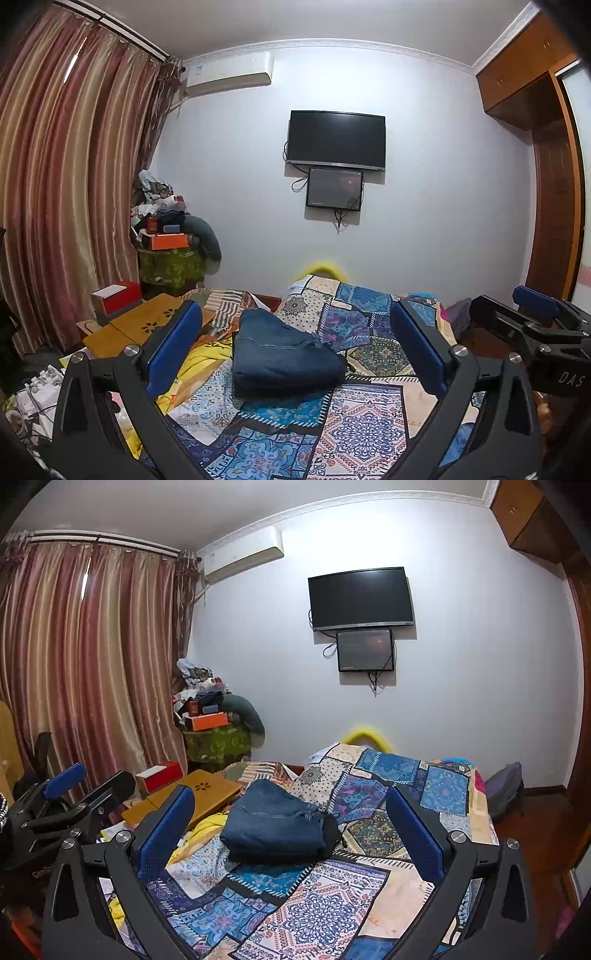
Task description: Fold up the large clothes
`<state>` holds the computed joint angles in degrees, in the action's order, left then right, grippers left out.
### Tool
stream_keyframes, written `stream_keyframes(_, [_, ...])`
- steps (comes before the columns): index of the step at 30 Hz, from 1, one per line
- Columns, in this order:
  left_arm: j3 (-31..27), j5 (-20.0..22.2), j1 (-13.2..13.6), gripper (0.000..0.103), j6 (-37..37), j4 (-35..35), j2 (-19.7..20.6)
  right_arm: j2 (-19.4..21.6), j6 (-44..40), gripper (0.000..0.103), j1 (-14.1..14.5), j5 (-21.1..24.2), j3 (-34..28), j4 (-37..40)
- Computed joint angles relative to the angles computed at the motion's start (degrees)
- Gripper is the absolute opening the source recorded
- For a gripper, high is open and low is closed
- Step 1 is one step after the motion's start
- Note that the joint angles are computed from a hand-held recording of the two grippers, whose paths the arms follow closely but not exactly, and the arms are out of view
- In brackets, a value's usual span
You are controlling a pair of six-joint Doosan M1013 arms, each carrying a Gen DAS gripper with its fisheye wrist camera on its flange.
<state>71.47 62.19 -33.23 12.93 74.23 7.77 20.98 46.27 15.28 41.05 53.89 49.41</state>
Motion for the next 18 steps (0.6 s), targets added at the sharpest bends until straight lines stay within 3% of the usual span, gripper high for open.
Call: stream_keyframes(18, [-0.3,-1.5,0.3,0.102,0.9,-1.6,-0.1,0.3,1.8,0.103,-0.4,-0.4,-0.7,-0.8])
